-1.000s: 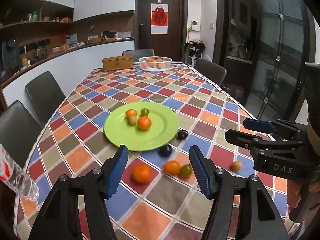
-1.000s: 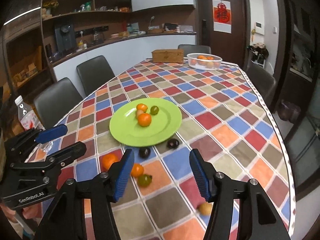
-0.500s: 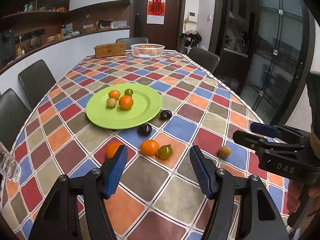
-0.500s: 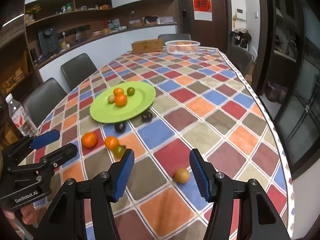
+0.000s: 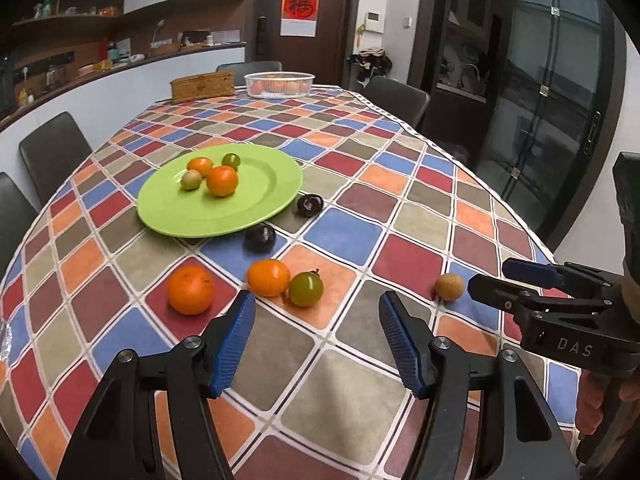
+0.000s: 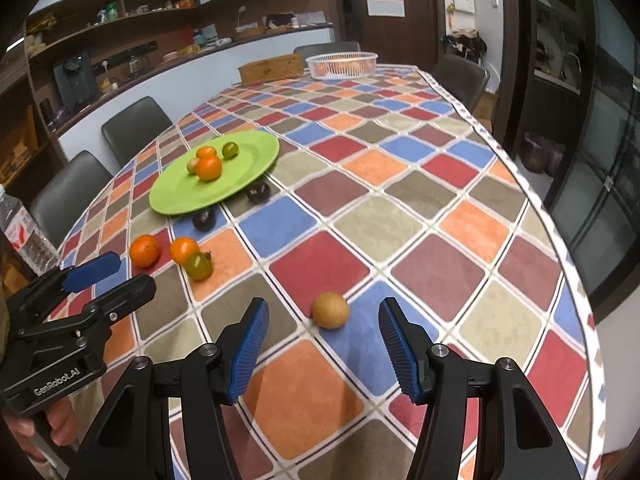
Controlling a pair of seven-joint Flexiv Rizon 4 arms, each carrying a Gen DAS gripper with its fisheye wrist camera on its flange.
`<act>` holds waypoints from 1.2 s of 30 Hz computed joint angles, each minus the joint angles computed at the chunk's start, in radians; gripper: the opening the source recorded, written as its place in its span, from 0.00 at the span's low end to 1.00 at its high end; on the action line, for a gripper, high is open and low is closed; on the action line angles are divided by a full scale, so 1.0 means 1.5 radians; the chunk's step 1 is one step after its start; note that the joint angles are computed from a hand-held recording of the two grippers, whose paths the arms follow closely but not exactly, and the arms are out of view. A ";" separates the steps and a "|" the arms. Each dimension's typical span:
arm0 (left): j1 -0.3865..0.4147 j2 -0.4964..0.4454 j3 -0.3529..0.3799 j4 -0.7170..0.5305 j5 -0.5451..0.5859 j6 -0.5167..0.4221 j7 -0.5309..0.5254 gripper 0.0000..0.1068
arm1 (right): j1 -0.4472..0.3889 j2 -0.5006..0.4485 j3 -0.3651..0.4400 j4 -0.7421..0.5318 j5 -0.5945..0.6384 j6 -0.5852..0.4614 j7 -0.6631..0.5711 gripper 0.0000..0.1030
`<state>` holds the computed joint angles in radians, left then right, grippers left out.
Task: Organize fruits
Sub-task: 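Move the left tool toward a green tomato while the right tool approaches a brown kiwi, then close the left tool on the green tomato while the right tool grasps the brown kiwi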
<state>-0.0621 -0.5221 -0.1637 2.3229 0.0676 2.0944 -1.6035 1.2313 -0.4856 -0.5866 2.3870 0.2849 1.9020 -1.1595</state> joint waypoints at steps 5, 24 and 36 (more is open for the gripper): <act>0.014 -0.021 -0.015 -0.020 0.009 -0.014 -0.001 0.51 | -0.043 -0.010 0.042 -0.009 0.000 0.006 0.013 0.56; -0.037 -0.047 0.010 -0.075 -0.083 -0.123 0.029 0.33 | -0.247 -0.030 0.235 -0.059 -0.054 0.013 0.036 0.38; -0.042 -0.059 0.012 -0.100 -0.106 -0.149 0.032 0.31 | -0.254 -0.042 0.231 -0.072 -0.073 -0.002 0.044 0.29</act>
